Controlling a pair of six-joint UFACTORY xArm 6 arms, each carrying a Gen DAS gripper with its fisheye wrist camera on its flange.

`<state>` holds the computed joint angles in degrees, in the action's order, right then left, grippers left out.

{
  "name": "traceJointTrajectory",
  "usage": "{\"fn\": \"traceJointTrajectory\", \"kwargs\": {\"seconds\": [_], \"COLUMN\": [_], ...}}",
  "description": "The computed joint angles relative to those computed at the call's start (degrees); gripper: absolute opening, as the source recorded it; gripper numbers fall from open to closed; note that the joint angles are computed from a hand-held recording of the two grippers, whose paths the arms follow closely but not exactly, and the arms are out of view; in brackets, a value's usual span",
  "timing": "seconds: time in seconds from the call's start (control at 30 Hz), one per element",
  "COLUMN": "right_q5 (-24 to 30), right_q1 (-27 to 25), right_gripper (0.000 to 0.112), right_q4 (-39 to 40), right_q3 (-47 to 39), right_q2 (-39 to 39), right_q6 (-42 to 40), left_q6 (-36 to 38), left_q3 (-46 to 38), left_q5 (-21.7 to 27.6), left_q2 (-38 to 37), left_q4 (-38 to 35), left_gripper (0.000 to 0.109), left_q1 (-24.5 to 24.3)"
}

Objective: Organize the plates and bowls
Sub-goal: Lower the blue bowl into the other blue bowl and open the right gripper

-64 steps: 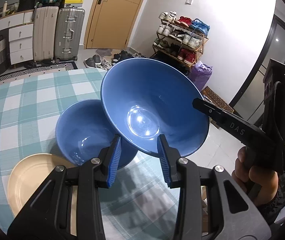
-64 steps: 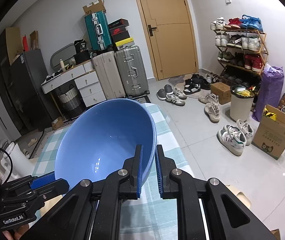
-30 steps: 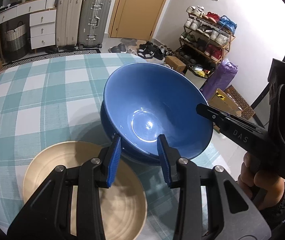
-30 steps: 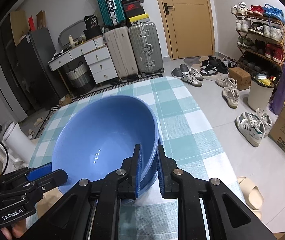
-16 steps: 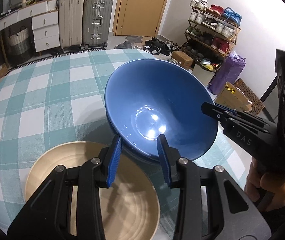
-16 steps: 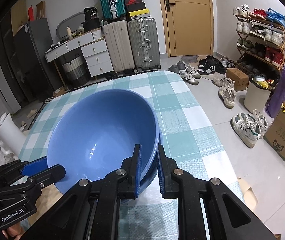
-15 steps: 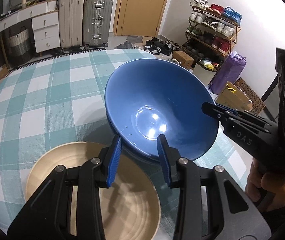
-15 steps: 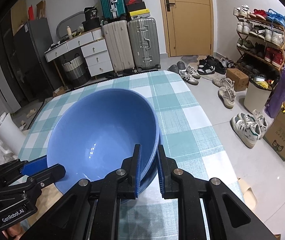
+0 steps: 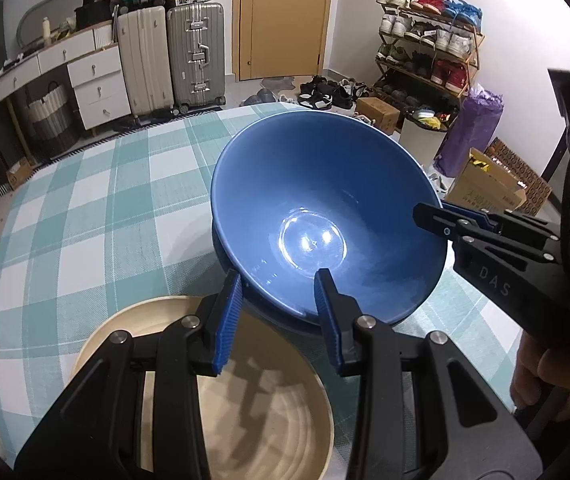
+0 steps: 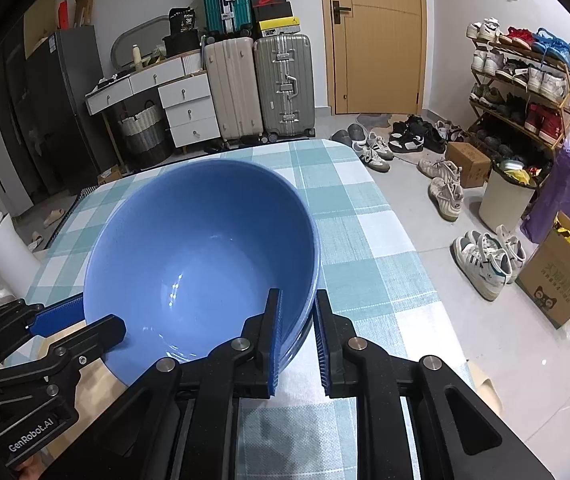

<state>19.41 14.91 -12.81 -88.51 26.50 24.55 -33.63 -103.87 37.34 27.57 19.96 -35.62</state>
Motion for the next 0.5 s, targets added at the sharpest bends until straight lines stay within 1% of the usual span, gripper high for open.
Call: {"fn": "traceJointTrajectory", "kwargs": {"seconds": [0.2,0.5], "right_q5": [-0.08,0.21], "right_q1": [-0.06,0.11], "right_gripper": [0.015,0.015], "right_q4": [0.55,1.69], "right_q3": [0.41,0.38], "right_q2": [-0.24,-0.25], "right_q6": [-0.53,-1.54], "left_q6": [-0.76,-0.93], "left_q3": [-1.12,-1.64], "left_q5": [1.49,2.04], "left_q2": [0.54,0.79], "left_q4": [2.32,2.50], "left_gripper": [0.034,0.034], "left_q1": [-0.72,-0.80]}}
